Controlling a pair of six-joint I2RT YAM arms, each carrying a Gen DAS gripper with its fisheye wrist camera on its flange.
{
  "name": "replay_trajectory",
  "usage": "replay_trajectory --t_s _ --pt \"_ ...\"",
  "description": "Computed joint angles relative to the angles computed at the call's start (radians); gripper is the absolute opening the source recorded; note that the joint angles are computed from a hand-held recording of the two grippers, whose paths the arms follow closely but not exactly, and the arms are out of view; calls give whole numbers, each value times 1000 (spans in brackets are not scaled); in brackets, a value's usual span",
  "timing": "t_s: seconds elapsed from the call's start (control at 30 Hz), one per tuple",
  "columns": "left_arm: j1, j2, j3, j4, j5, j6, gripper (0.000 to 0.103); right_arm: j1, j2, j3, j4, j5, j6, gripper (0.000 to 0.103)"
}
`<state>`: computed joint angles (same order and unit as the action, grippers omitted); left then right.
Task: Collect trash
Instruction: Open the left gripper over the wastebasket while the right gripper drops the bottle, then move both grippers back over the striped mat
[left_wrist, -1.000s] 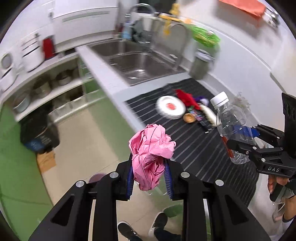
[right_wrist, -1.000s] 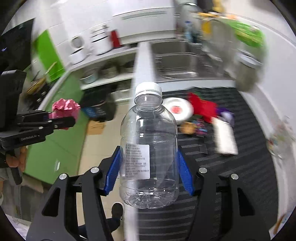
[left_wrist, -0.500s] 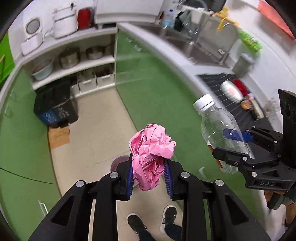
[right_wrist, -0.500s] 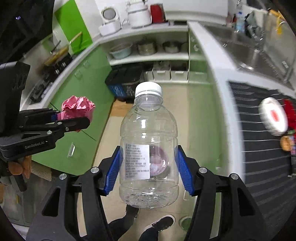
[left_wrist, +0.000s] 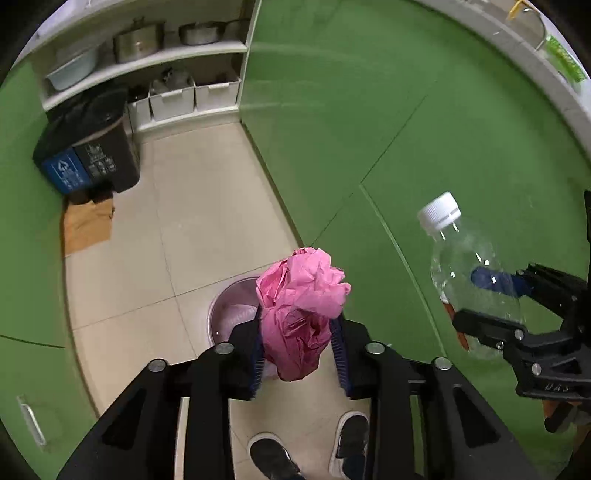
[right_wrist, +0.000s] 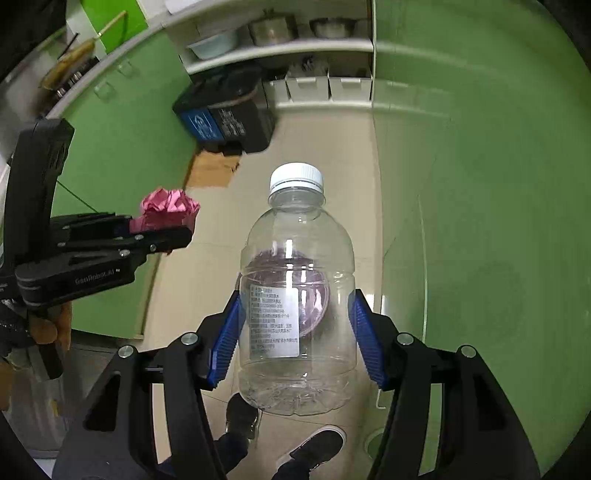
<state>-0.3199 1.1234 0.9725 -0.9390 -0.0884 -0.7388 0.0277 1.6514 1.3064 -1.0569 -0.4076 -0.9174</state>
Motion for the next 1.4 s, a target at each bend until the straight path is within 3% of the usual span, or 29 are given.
replay_trajectory --t_s 0.03,0.07,0.3,0.93,0.97,1.0,1.03,1.27,1.4 --pt "10 -1 -33 31 2 2 66 -1 4 -16 18 3 0 58" --pt "13 -5 -62 62 -1 -2 92 4 11 -36 43 8 5 58" --pt "69 -22 -133 98 -8 -18 95 65 54 -73 121 32 47 58" --pt "281 -243 -164 -53 9 58 95 248 146 -112 208 33 105 59" --pt "296 -246 -164 -55 11 68 95 253 153 -109 210 33 108 66" --pt "304 -255 -164 -61 8 73 95 253 150 -115 223 36 113 86" --pt "309 -262 -164 -65 7 77 95 244 145 -120 230 31 110 92" --pt "309 -274 -144 -96 6 73 95 237 120 -116 217 52 131 93" --pt "268 -254 -61 -173 -2 32 95 223 73 -74 136 52 136 93"
